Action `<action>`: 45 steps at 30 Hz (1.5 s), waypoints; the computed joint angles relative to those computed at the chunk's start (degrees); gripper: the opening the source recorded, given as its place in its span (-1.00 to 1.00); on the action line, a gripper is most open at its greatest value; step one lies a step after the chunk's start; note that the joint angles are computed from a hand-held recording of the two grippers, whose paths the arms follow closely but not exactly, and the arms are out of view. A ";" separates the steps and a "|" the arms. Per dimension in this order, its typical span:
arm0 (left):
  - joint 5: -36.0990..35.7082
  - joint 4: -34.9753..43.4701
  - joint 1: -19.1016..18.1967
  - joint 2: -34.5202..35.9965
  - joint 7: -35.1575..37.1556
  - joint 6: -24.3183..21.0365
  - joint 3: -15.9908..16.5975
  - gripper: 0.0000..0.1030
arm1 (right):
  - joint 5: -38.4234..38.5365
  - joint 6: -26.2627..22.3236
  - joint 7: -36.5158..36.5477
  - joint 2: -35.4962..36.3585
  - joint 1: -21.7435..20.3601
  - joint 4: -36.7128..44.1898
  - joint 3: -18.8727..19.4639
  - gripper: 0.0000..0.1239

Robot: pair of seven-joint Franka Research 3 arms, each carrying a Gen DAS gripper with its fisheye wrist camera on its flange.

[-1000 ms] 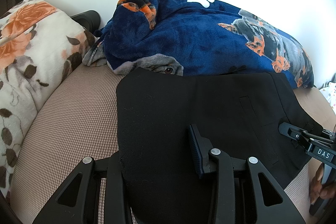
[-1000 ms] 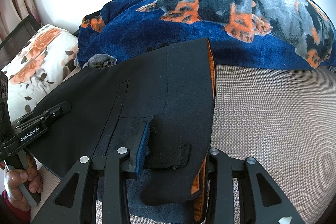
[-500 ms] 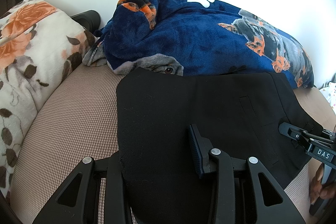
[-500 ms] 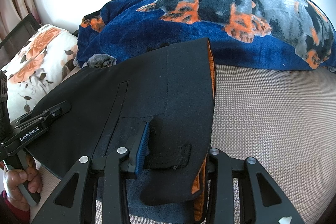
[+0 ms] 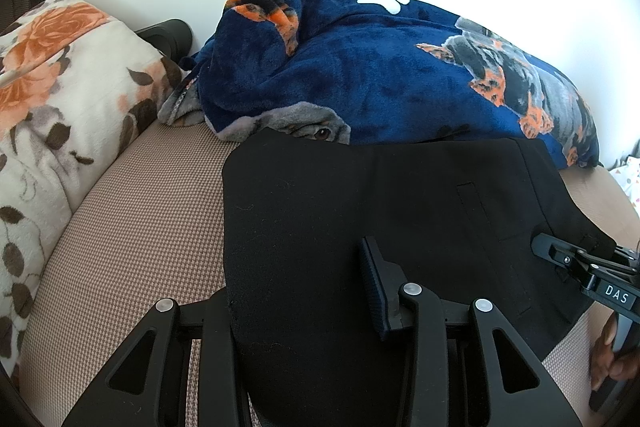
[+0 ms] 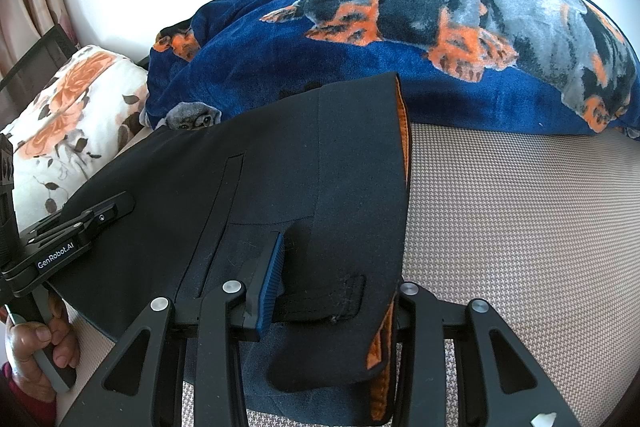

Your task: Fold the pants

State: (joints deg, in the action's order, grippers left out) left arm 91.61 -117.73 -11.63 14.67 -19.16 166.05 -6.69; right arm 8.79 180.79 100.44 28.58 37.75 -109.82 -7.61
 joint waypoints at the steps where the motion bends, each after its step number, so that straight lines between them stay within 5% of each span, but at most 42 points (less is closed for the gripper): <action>1: 0.01 -0.07 0.03 -0.05 0.00 0.05 0.03 -0.23 | 0.01 -0.03 0.01 0.01 0.04 0.03 -0.04 -0.43; 45: -1.31 0.19 -0.24 0.15 1.16 -0.11 0.21 -0.21 | -2.43 -1.11 3.49 0.62 2.67 0.87 -3.20 -0.38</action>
State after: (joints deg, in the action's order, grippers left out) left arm 90.31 -117.54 -11.87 14.82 -18.00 165.94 -6.48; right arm 6.36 179.68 103.93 29.20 40.42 -108.96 -10.81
